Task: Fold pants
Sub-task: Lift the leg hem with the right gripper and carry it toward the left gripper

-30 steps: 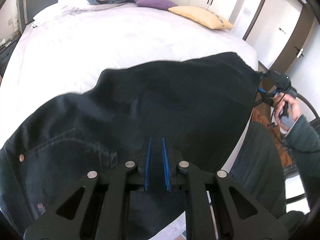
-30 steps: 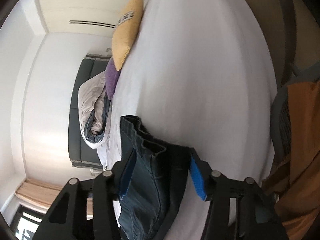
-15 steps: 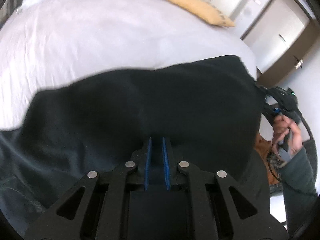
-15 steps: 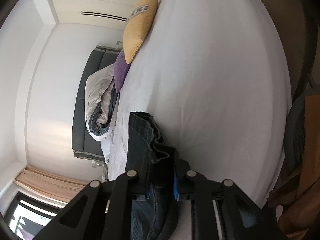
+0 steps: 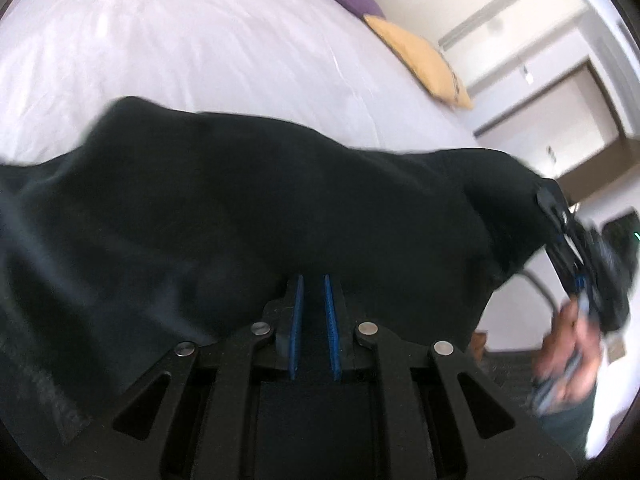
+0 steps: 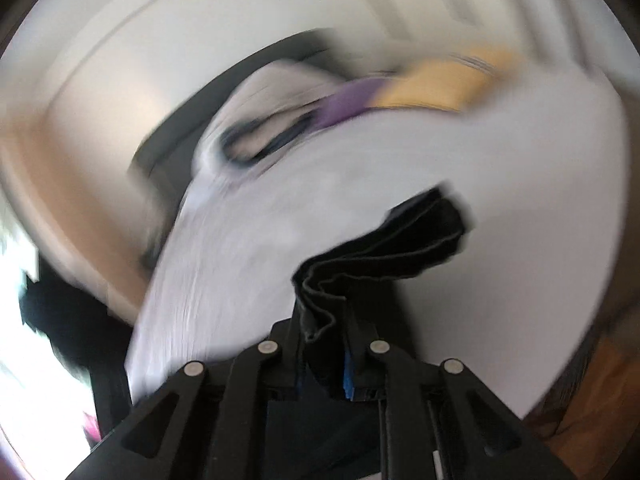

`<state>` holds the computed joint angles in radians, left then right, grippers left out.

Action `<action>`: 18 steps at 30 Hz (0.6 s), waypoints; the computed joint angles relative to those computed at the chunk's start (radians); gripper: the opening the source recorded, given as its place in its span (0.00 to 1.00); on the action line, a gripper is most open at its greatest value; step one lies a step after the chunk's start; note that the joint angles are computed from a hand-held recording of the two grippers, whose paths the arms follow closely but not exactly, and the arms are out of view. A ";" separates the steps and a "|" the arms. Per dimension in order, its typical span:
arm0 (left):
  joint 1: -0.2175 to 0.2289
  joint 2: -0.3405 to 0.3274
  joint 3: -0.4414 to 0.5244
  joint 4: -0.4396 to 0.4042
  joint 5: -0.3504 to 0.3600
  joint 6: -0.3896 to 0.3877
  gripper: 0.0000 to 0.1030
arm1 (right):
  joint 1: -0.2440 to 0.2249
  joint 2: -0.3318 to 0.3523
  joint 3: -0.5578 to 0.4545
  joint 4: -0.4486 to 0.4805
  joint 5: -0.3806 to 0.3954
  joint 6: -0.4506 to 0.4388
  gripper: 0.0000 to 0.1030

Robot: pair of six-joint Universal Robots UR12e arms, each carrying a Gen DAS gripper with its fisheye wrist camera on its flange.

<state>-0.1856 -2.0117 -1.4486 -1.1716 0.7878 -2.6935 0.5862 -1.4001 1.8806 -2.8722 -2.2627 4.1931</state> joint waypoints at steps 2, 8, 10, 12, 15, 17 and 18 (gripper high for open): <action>0.031 0.003 -0.010 -0.015 -0.061 -0.042 0.10 | 0.039 0.077 -0.121 0.086 0.028 -0.181 0.15; 0.100 0.007 -0.033 -0.056 -0.214 -0.094 0.29 | 0.089 0.237 -0.317 0.259 0.144 -0.386 0.15; 0.116 0.007 -0.044 -0.051 -0.259 -0.121 0.72 | 0.097 0.255 -0.342 0.298 0.133 -0.381 0.15; 0.127 0.005 -0.050 -0.034 -0.304 -0.146 0.81 | 0.102 0.258 -0.350 0.302 0.123 -0.392 0.15; 0.124 -0.004 -0.013 -0.141 -0.302 -0.089 0.82 | 0.114 0.257 -0.358 0.325 0.076 -0.410 0.15; 0.118 -0.013 0.013 -0.198 -0.303 -0.047 0.82 | 0.126 0.260 -0.366 0.333 0.044 -0.423 0.15; 0.114 -0.018 0.027 -0.206 -0.288 -0.049 0.82 | 0.128 0.265 -0.376 0.348 0.035 -0.428 0.15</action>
